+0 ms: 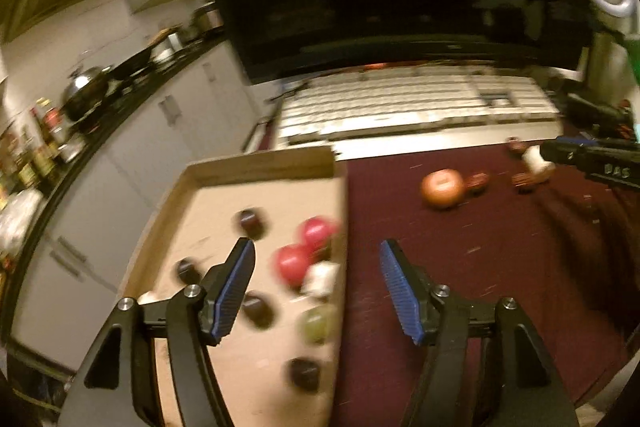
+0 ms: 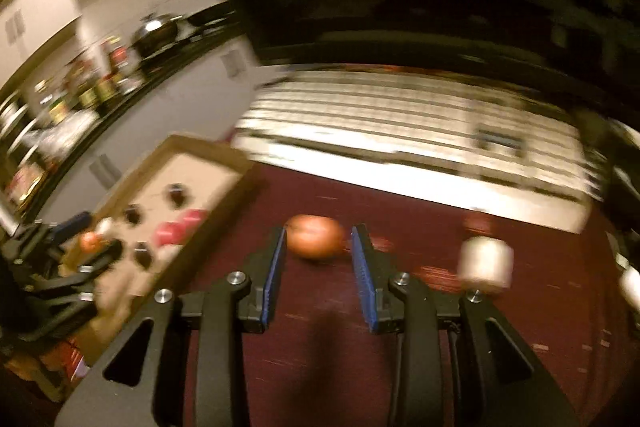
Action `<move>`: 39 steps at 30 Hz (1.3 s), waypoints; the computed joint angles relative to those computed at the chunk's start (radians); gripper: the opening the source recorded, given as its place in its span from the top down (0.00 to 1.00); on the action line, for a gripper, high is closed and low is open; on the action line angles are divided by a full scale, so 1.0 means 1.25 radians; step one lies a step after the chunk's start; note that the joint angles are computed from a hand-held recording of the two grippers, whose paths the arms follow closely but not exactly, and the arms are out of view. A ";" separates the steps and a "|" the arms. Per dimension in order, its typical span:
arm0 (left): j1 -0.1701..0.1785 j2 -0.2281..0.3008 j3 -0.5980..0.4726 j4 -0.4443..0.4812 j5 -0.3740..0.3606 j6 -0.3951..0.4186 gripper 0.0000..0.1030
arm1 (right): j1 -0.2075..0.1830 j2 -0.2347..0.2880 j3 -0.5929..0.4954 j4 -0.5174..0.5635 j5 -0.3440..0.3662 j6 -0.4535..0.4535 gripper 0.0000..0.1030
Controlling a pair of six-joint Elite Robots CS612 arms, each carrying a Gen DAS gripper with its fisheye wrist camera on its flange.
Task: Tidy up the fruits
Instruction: 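Grasp a white yam cube with the right gripper while the left grasps the orange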
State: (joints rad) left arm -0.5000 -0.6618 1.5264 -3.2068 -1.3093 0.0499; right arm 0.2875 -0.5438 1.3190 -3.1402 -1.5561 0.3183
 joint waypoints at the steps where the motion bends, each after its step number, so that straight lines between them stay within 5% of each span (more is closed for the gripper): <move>1: -0.004 0.003 -0.007 0.004 -0.011 0.005 0.35 | -0.009 -0.010 0.024 -0.005 -0.019 0.014 0.66; 8: -0.025 0.030 -0.068 0.095 -0.032 -0.010 0.33 | -0.047 -0.043 0.108 0.006 -0.070 0.051 0.66; 13: -0.030 0.032 -0.082 0.114 -0.075 -0.006 0.33 | -0.060 -0.039 0.110 0.013 -0.042 0.055 0.66; 18: -0.036 0.052 -0.120 0.150 -0.044 -0.001 0.33 | -0.065 -0.025 0.075 0.028 0.018 0.050 0.65; 21: -0.032 0.068 -0.153 0.190 -0.026 -0.025 0.33 | -0.063 -0.019 0.046 0.071 0.009 0.054 0.57; 35: -0.028 0.108 -0.232 0.321 -0.074 -0.043 0.32 | -0.069 0.012 0.018 0.086 0.065 0.037 0.66; 37: -0.021 0.111 -0.235 0.312 -0.102 -0.057 0.35 | -0.064 0.014 0.016 0.082 0.050 0.019 0.66; 39: -0.015 0.112 -0.236 0.305 -0.136 -0.061 0.57 | -0.066 0.016 0.014 0.076 0.053 0.019 0.66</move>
State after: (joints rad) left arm -0.5191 -0.5214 1.2312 -2.8254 -1.4790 -0.0265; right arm 0.2055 -0.5235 1.3368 -3.0448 -1.4901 0.3421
